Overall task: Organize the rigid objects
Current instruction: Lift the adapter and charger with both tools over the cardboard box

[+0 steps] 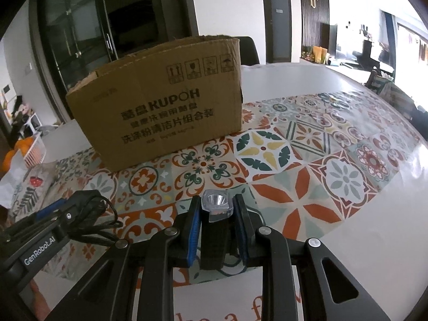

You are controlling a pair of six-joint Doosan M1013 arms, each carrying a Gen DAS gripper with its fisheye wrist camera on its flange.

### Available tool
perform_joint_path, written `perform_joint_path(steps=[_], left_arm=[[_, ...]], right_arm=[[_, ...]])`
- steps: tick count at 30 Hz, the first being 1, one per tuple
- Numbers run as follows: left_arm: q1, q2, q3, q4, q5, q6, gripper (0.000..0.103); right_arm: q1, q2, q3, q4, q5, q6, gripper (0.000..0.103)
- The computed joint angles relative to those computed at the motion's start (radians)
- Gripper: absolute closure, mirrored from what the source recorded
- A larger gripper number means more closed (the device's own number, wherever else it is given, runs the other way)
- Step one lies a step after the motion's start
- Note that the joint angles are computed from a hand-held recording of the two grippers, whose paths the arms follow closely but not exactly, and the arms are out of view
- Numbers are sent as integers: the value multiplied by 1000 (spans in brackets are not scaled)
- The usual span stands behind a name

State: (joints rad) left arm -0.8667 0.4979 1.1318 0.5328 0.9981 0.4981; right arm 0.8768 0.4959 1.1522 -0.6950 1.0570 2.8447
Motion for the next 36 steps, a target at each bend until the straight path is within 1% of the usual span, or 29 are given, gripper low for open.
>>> perform_joint_path(steps=[7,17,25,30,36], left_arm=[[-14,-9,-16,48,19,-29,61],[-38,-5,-83,116,73,-43,61],[-57,7,-154,174,109,-47,61],[-59,18,-197,188,119,-53,61],[-57,39,-261,212,133,-50,61]], right_arm=[[4,-15,-3,-30,-18,-15,78],[-1,-47,-2,-71,-67,-57,78],[-17,-80,2,-92,-144,-114,78],[-25,-92,-11,-113,-177,-141,78],[-38,-95,-40,-109,-214,-181,78]])
